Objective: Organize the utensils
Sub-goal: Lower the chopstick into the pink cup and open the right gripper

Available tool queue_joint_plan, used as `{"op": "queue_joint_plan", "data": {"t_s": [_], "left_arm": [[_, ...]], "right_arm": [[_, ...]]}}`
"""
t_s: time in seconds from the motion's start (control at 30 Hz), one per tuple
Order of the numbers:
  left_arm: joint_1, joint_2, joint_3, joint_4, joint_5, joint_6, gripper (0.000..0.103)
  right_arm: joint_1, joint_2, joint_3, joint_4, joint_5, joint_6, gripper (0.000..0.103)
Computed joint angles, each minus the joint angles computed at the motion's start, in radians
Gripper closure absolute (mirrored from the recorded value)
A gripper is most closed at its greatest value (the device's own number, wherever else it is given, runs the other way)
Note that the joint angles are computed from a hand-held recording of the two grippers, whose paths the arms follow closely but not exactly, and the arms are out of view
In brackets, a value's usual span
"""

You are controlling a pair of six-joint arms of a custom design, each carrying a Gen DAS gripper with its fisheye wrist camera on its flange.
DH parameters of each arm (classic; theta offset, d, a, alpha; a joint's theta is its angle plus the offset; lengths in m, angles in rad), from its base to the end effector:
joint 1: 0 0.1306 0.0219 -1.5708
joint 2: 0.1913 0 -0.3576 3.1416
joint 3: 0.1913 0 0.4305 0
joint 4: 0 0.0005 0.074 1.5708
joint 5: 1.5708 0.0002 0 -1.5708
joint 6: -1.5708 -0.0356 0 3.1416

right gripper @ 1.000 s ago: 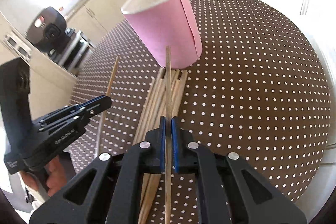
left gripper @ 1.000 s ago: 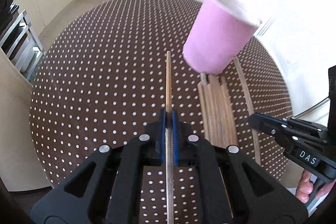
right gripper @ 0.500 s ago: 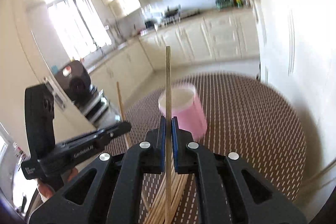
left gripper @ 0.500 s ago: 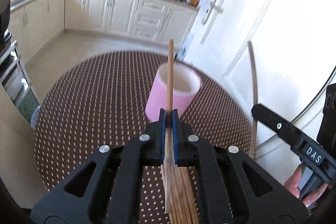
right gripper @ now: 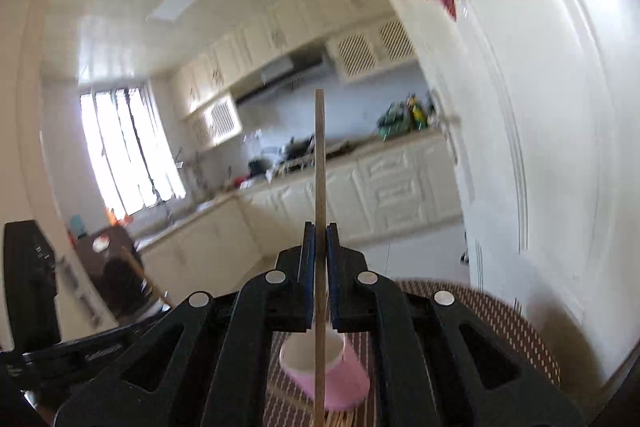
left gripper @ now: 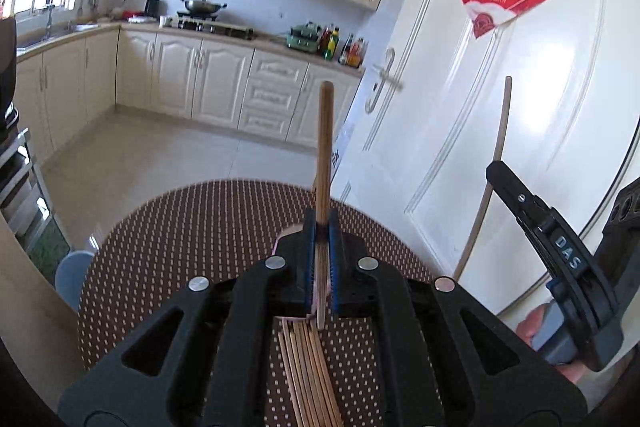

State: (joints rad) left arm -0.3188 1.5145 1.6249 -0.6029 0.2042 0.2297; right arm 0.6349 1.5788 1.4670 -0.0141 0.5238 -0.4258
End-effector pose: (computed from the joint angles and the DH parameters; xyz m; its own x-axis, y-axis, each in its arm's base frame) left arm 0.5614 -0.1934 0.4807 -0.5457 -0.0547 -0.8362 0.3619 0.8847 -0.2940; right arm 0.5137 0.3556 0.4197 -0.1392 0.3417 -0.9294 -0.0621 0.9337 0.3526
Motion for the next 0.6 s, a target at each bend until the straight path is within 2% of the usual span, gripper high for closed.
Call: {"op": "queue_joint_plan", "data": {"t_s": [0.07,0.37,0.47,0.6], "left_arm": [[0.005,0.032,0.057,-0.006,0.005,0.004,0.097],[0.001,0.127,0.233,-0.004,-0.015,-0.006,0.097],[-0.002,0.147,0.259,0.010,-0.027,-0.015,0.097],[0.006,0.174,0.292,0.016,-0.006,-0.004,0.097]], "right_arm": [[-0.008,0.019,0.010,0.061,0.014,0.025,0.099],[-0.020,0.098,0.063,0.226,0.045,0.120,0.099],[-0.029,0.125,0.088,0.239,0.036,0.129,0.099],[-0.034,0.160,0.121,0.230,0.035,0.134,0.099]]}}
